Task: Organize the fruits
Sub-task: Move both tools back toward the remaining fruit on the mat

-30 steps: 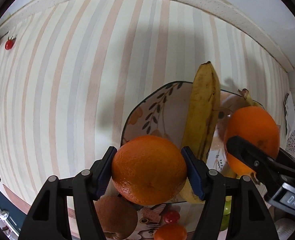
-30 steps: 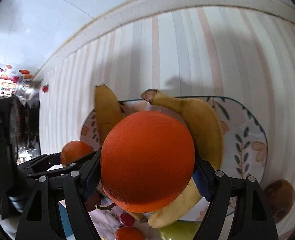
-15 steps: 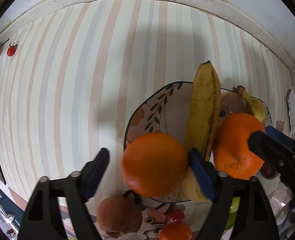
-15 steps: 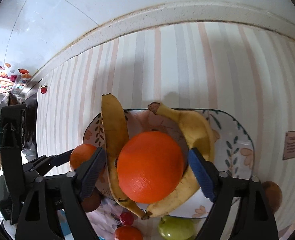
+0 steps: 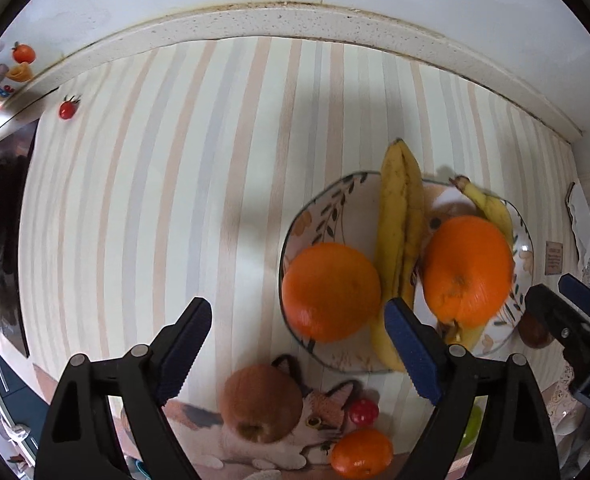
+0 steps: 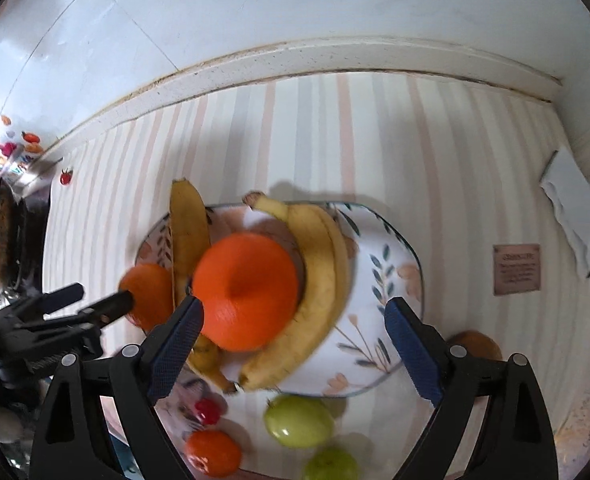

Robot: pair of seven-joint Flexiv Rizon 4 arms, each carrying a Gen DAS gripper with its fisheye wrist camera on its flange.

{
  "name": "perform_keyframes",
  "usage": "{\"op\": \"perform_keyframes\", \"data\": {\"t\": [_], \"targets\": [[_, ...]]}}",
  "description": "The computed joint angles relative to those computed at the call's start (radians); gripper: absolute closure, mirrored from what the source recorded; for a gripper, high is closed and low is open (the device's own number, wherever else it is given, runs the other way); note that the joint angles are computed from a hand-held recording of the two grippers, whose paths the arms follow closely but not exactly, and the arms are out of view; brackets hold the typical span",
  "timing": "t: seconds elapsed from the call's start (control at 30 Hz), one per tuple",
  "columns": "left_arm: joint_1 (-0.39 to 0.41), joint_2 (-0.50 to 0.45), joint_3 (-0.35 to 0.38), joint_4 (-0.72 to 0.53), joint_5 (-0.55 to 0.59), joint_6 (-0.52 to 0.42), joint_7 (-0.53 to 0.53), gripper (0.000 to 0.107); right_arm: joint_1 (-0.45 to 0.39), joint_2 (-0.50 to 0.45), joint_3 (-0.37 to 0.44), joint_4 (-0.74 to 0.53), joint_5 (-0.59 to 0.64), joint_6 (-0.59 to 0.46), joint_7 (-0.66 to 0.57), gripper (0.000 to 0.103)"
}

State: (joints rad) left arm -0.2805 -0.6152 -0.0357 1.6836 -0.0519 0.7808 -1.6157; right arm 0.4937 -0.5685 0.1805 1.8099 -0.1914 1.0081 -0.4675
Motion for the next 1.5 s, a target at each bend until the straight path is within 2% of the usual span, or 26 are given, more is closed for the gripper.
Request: {"op": "perform_keyframes", "data": {"t": [0.2,0.47,0.67,1.0,1.17,1.27,1.5], "targets": [[0.013,0.092,-0.013,0.099,-0.012,0.043,0.032,0.019,0.033,0.077,-0.012,0.100,-0.044,0.031,0.053,0.009],[-0.001,0.199,-0.021,0.226,-0.024,0.152,0.033,0.019,0.094,0.223,-0.038,0.247,-0.217,0.050,0.234,0.009],[0.014,0.300,-0.044,0.320,-0.076,0.210,0.065,0.019,0.096,0.343,-0.009,0.325,-0.334,0.023,0.369,0.009],[0.003,0.458,-0.053,0.438,-0.117,0.284,0.098,0.019,0.070,0.492,0.077,0.363,-0.445,-0.065,0.480,0.009],[-0.003,0.515,-0.055,0.487,-0.145,0.306,0.106,0.019,0.059,0.533,0.108,0.371,-0.440,-0.056,0.505,0.009],[-0.003,0.516,-0.052,0.500,-0.140,0.303,0.087,0.019,0.052,0.532,0.116,0.388,-0.405,-0.025,0.505,0.009],[0.000,0.441,-0.038,0.498,-0.065,0.240,0.010,0.019,0.030,0.452,0.107,0.488,-0.246,0.175,0.495,0.009]]}}
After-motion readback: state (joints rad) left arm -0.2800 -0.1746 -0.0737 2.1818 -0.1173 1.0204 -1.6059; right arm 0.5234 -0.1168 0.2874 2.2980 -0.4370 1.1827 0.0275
